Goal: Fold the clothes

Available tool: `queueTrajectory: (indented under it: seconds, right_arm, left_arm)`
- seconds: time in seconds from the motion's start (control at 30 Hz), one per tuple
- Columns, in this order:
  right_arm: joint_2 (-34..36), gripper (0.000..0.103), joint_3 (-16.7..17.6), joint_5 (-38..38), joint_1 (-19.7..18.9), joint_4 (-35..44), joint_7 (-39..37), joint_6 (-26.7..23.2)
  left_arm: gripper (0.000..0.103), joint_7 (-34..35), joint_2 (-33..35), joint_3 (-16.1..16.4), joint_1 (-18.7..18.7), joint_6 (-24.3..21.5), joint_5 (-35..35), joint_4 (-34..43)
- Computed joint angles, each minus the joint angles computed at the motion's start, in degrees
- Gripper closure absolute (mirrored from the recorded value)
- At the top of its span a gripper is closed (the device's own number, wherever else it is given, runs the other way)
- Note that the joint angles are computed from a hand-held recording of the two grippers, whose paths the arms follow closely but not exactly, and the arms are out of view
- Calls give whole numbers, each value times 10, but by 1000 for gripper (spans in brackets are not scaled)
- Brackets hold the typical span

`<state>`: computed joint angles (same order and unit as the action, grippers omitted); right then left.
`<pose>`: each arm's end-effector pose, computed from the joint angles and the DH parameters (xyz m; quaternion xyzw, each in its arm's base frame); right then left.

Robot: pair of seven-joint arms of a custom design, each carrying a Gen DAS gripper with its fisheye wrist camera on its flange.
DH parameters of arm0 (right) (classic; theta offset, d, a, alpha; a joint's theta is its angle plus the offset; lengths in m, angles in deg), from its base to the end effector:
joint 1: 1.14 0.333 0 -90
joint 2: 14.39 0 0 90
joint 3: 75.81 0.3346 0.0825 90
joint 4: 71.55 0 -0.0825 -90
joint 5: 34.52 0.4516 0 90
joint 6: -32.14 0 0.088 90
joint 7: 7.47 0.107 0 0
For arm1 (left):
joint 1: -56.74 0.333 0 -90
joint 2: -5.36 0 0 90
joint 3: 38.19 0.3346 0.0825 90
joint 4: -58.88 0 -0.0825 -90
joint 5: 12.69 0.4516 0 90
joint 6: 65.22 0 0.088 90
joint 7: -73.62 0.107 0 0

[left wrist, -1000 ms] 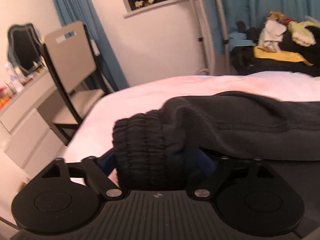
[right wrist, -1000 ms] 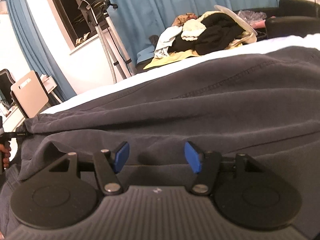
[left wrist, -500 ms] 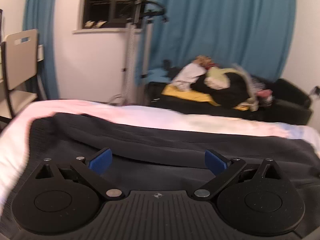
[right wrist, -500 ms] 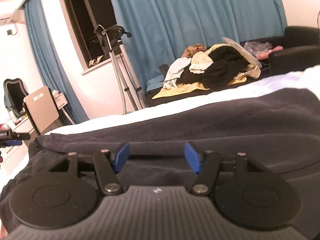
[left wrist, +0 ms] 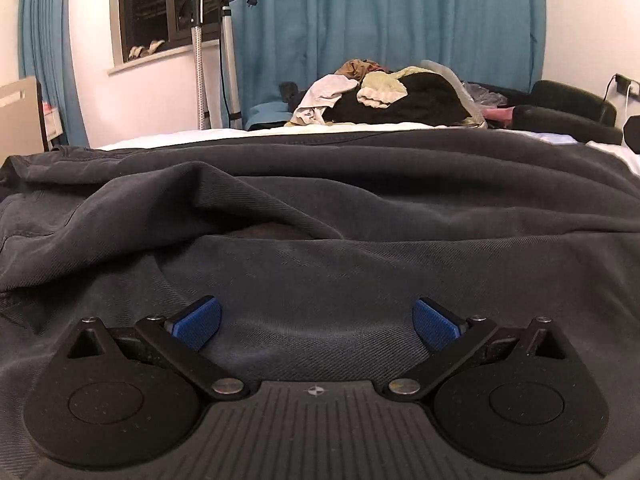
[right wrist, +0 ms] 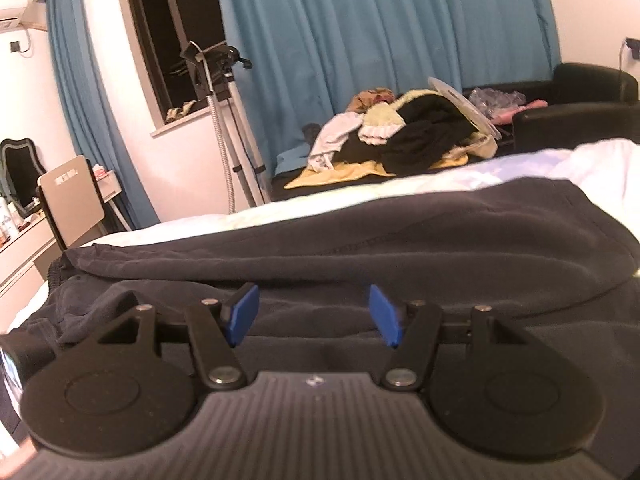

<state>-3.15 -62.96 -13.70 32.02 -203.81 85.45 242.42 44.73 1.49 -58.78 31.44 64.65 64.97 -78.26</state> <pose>0.4576 0.4018 0.3657 -0.6743 0.5038 -0.1640 0.5144 0.3946 -0.3701 0.3239 -0.7031 0.5261 -0.2661 0.3975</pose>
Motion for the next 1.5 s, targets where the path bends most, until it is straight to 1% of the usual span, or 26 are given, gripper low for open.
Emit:
queueTrajectory:
  seconds: [0.1,0.27,0.37,0.5,0.87,0.9,0.93,1.03,1.5]
  right_arm:
    - [13,40,-1,-1,-2,13,3,-14]
    - [32,40,-2,9,5,33,-5,-26]
    - [35,40,8,-18,-7,33,15,-31]
    - [42,40,2,-7,3,45,6,-42]
    - [50,40,-8,42,23,57,-21,-43]
    - [52,40,-5,30,13,59,-14,-45]
    - [53,40,-6,29,11,59,-14,-45]
    - [51,40,-10,41,17,59,-24,-45]
    - [43,40,-3,33,10,48,-15,-37]
  left_arm:
    - [0,-32,-1,2,2,12,7,-4]
    - [0,-30,4,-4,-3,-9,13,-3]
    - [0,-27,8,1,-2,-4,14,1]
    - [0,-30,11,0,-5,-7,15,3]
    - [0,-30,12,1,-8,-9,14,4]
    - [0,-30,12,1,-8,-9,14,5]
    - [0,-30,13,2,-8,-9,15,5]
    - [0,-31,16,3,-7,-8,18,7]
    - [0,-31,15,3,-10,-10,15,6]
